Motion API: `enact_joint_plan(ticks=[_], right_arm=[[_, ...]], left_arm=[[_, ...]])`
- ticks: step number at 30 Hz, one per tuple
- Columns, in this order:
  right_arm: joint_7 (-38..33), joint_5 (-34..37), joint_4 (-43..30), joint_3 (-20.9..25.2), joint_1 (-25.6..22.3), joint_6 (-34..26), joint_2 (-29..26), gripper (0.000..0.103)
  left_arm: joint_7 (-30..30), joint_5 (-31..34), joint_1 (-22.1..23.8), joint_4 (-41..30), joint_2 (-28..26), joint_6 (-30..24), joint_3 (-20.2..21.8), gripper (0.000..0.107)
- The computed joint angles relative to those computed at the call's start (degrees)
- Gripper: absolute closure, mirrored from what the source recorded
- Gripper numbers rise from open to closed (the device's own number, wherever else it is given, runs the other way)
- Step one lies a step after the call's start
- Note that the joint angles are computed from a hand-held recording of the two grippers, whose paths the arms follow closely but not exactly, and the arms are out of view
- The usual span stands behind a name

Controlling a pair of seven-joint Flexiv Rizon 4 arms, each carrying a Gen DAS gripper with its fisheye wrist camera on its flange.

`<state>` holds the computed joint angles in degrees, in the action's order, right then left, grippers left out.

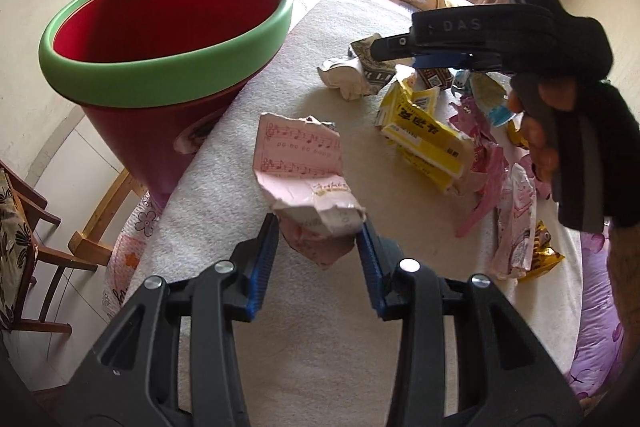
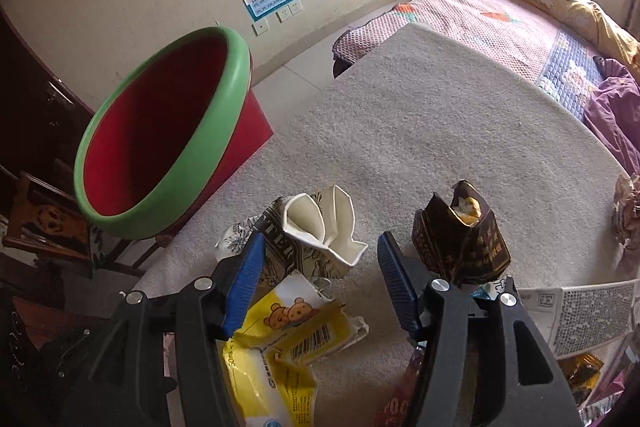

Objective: Collect trash
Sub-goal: 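Grasp the pink paper wrapper with the left gripper while the right gripper grasps the white paper cup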

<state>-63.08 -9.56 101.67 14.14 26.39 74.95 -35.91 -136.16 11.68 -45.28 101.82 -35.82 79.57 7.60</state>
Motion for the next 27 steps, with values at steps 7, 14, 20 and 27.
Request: enact_joint_plan(ticks=[7, 14, 20, 27], right_arm=[[-4.62, 4.44, -2.25, 4.69, -3.53, -0.27, -2.09, 0.069], [-3.36, 6.17, 1.57, 3.24, -1.73, 8.09, 0.09, 0.078], [1.17, 2.68, 6.75, -1.33, 1.79, 14.24, 3.77, 0.079], [8.94, -0.98, 15.9, -16.72, 15.57, 23.43, 9.26, 0.079]], left_arm=[[-1.52, 0.17, -0.19, 0.85, 0.65, 0.94, 0.65, 0.055], [-1.19, 0.39, -0.31, 0.88, 0.79, 0.81, 0.77, 0.045], [0.62, -0.73, 1.46, 0.64, 0.08, 0.02, -1.31, 0.046], [0.05, -0.12, 0.31, -0.4, -0.12, -1.11, 0.11, 0.068]])
